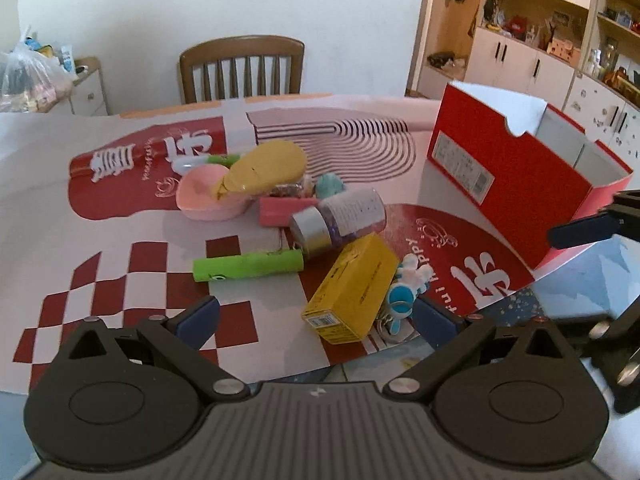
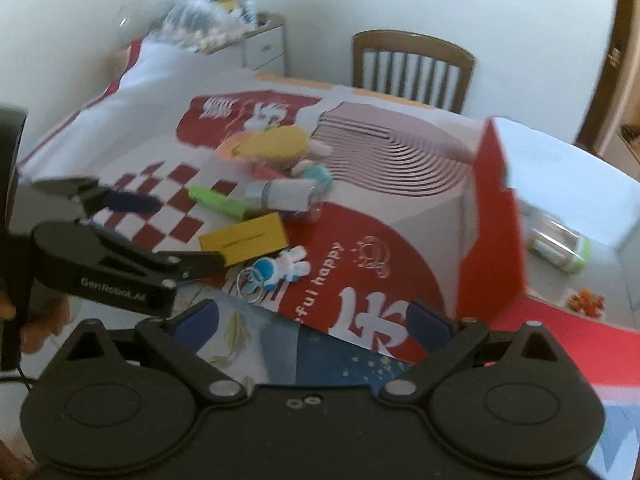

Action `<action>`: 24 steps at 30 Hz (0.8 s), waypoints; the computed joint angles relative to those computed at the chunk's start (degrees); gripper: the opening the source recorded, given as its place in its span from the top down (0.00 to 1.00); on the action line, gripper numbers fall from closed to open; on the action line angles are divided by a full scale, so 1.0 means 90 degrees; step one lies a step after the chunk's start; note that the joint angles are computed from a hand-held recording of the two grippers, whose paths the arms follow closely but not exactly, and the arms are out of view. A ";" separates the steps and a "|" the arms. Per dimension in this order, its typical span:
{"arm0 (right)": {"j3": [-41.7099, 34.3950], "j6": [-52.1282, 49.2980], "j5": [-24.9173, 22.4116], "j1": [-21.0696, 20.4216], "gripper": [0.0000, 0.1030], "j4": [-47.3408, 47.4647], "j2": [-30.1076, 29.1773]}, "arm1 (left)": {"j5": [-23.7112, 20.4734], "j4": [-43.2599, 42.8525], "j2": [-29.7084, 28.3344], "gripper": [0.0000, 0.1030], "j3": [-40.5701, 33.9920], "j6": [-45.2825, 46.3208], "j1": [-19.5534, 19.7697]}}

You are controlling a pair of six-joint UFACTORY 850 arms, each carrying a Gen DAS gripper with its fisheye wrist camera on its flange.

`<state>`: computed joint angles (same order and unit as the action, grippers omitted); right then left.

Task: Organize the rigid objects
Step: 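Withdraw both tools from the box back toward the table items, then grasp the yellow box with the left tool while the right tool grasps the astronaut keychain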

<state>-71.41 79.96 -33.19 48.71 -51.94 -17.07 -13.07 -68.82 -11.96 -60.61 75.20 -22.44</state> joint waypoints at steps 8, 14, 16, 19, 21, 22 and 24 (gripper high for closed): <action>-0.0183 -0.0999 0.0534 -0.0243 0.18 0.0130 -0.0367 | -0.0318 0.0823 -0.0466 0.00 -0.0443 -0.0980 0.0059; -0.0307 -0.1570 0.0897 -0.0457 0.26 0.0452 -0.0572 | -0.0718 0.0904 -0.0695 0.01 -0.0691 -0.1216 0.0130; -0.0320 -0.1714 0.1021 -0.0494 0.27 0.0523 -0.0617 | -0.0813 0.0904 -0.0745 0.03 -0.0749 -0.1266 0.0139; -0.0377 -0.1932 0.1142 -0.0532 0.32 0.0647 -0.0697 | -0.0940 0.1033 -0.0820 0.09 -0.0842 -0.1458 0.0147; -0.0410 -0.1878 0.1182 -0.0532 0.33 0.0502 -0.0747 | -0.0990 0.1002 -0.0845 0.10 -0.0875 -0.1487 0.0153; -0.0421 -0.1875 0.1208 -0.0534 0.34 0.0474 -0.0762 | -0.1006 0.0991 -0.0852 0.12 -0.0887 -0.1499 0.0153; -0.0451 -0.1837 0.1245 -0.0543 0.37 0.0402 -0.0798 | -0.1068 0.0963 -0.0873 0.17 -0.0925 -0.1510 0.0157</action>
<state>-75.46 63.42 -21.99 43.82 -48.33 -24.25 -22.68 -60.15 -19.81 -68.93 61.62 -21.03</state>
